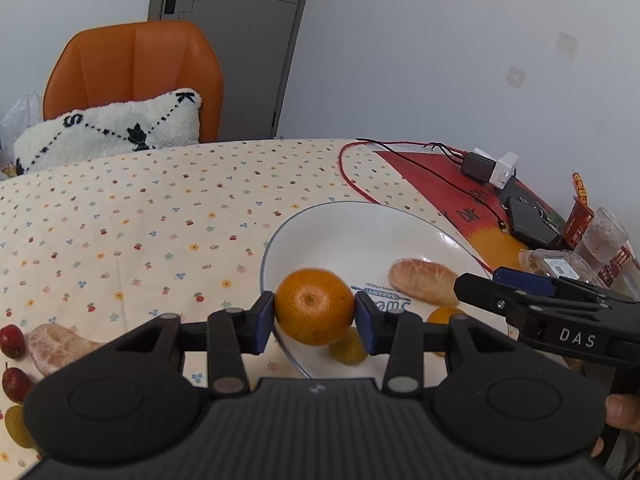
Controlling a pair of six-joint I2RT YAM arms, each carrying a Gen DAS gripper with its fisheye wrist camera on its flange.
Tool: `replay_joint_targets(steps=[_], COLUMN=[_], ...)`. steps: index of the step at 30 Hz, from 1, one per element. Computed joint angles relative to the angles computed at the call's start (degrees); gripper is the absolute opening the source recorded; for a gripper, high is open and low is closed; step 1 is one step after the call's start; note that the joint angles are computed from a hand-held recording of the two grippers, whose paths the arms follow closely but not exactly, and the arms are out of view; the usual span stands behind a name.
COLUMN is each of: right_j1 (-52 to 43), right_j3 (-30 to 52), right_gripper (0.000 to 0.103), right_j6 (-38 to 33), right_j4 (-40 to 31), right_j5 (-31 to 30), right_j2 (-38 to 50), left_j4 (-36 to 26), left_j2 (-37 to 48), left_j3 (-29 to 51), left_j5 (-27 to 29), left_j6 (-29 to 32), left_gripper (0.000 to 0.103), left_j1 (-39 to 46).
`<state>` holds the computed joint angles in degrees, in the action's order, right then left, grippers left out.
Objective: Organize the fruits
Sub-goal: 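Release the pomelo segment from the right gripper while the left drops the orange onto the plate, then move both open grippers back to the remaining fruits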
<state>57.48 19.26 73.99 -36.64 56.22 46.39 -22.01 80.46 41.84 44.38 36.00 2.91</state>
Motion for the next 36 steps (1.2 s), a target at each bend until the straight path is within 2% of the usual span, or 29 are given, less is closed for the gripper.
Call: replay_joint_targets(steps=[5,11,13,18,20,22,24,26,30,33,36], right_j1=[1.0,4.6,5.8,9.1,10.0,11.1,12.2,12.8,13.4,13.6,13.2], right_j3=[0.4,3.0,4.1,6.8,7.8,9.1,10.6,11.6,14.0,14.8,15.5], right_gripper=[0.072,0.073,0.074,0.077,0.079,0.086,0.089,0.091,0.103,0.103,0.103], right_j6=[1.5,6.7,8.7,14.0,15.3,17.1,18.6,19.1,20.3,20.6,19.9], right_j4=[-1.1,-4.5,-5.8,-8.8,-9.4,-10.4,-11.4,-11.5,-12.0,-10.9,-9.0], right_j5=[0.1,1.8,2.4,3.6,3.9,4.3,4.9,5.3,5.6,6.2,6.0], right_j2=[0.3,4.0,5.6,10.3,11.8,13.7,15.9,17.4,20.4,21.3,22.2], left_j4=[-1.5,-5.9,-7.2,-9.5,-10.0,-11.8,-13.5,-13.3,-12.9,-13.2,-13.4], left_j2=[-1.1,-1.1,-1.2,-1.6,-1.7,-0.8,0.0,-0.1,0.5,1.7,2.9], left_j3=[0.5,2.4,2.9,3.6,4.0,5.1,6.3,6.6,7.4,8.7,10.0], left_j5=[1.2,2.6,3.5,4.9,5.2,6.6,7.9,8.2,8.7,9.3,9.2], left_j6=[0.3,3.4,4.8,7.7,8.5,10.2,11.8,12.0,13.6,14.5,15.5], left_gripper=[0.045,0.049,0.053,0.072,0.076,0.078,0.084,0.087,0.090,0.095,0.095], left_j1=[1.5,5.8,7.8,12.5,14.3,16.6,18.7,20.4,23.5,26.0,27.8])
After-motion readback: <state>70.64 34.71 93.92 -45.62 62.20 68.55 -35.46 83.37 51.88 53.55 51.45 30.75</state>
